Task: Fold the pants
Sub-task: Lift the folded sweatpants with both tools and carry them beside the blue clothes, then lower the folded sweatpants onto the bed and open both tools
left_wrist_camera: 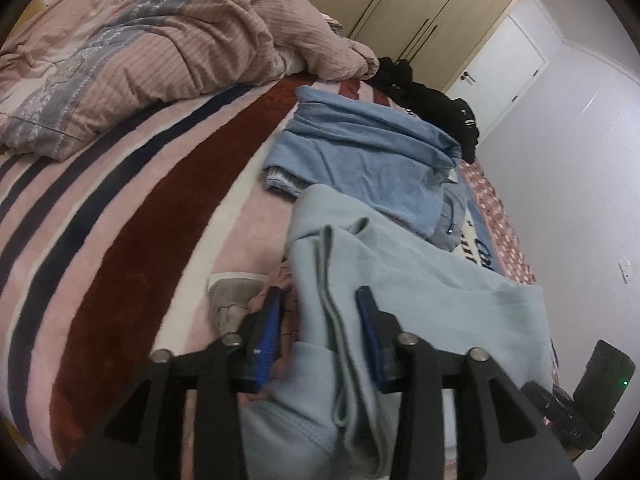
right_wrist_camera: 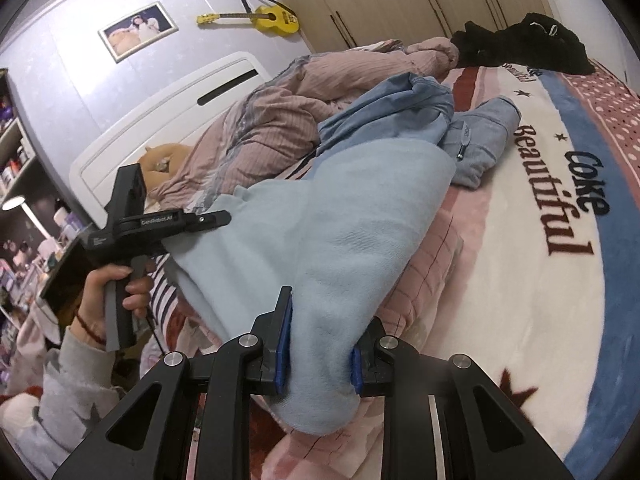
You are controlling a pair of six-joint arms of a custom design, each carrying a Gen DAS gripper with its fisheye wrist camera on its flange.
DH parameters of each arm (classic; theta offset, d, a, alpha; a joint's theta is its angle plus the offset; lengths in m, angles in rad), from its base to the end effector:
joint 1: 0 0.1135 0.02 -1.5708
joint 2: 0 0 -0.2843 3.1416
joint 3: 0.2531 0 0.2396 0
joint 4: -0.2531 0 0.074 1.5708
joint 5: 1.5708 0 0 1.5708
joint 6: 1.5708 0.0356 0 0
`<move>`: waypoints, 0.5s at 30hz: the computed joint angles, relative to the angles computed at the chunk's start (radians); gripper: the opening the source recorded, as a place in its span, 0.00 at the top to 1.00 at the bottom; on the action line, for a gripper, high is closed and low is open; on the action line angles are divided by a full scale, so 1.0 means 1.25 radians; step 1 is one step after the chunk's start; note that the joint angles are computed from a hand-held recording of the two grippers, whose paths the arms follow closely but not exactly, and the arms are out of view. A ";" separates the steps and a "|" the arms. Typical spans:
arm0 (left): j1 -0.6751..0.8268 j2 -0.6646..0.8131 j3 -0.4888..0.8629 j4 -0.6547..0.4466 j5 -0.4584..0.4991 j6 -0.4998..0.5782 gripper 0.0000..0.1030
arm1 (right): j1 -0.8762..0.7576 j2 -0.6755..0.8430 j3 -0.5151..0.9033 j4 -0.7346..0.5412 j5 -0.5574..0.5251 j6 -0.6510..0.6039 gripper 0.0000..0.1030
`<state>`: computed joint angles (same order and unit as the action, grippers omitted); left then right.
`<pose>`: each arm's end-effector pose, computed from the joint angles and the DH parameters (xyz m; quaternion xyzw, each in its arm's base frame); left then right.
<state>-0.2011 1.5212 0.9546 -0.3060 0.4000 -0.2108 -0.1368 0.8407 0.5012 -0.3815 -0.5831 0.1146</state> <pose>0.2936 -0.0740 0.2418 0.0635 0.9213 -0.2513 0.2900 0.1483 -0.0006 0.2362 -0.0081 0.8806 0.2575 0.3977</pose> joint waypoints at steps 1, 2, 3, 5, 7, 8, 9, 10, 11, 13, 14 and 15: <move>-0.001 -0.003 0.000 -0.006 -0.012 0.000 0.57 | 0.006 0.002 0.000 0.001 0.009 -0.006 0.82; 0.000 -0.007 0.002 -0.013 -0.016 0.001 0.54 | 0.004 0.004 0.000 0.001 0.009 -0.012 0.78; 0.002 -0.013 0.003 -0.019 -0.016 0.002 0.54 | -0.011 0.008 0.004 -0.009 -0.003 -0.021 0.76; 0.006 -0.039 0.004 -0.034 -0.027 0.005 0.54 | -0.053 0.010 0.021 -0.040 -0.037 -0.043 0.68; 0.010 -0.076 0.007 -0.048 -0.045 0.017 0.54 | -0.107 -0.005 0.046 -0.090 -0.063 -0.088 0.67; 0.013 -0.097 0.015 -0.062 -0.050 0.026 0.54 | -0.131 -0.015 0.061 -0.113 -0.069 -0.111 0.67; 0.017 -0.113 0.022 -0.072 -0.045 0.031 0.54 | -0.152 -0.024 0.079 -0.131 -0.074 -0.132 0.67; 0.020 -0.127 0.028 -0.079 -0.034 0.035 0.54 | -0.165 -0.033 0.097 -0.140 -0.074 -0.145 0.67; 0.023 -0.140 0.034 -0.083 -0.016 0.036 0.54 | -0.171 -0.038 0.112 -0.140 -0.075 -0.151 0.67; 0.018 -0.153 0.047 -0.091 0.028 0.035 0.54 | -0.164 -0.041 0.135 -0.137 -0.077 -0.155 0.67; 0.012 -0.151 0.053 -0.094 0.044 0.036 0.54 | -0.148 -0.035 0.149 -0.131 -0.073 -0.151 0.67; 0.004 -0.148 0.057 -0.097 0.060 0.042 0.54 | -0.126 -0.027 0.159 -0.125 -0.066 -0.145 0.67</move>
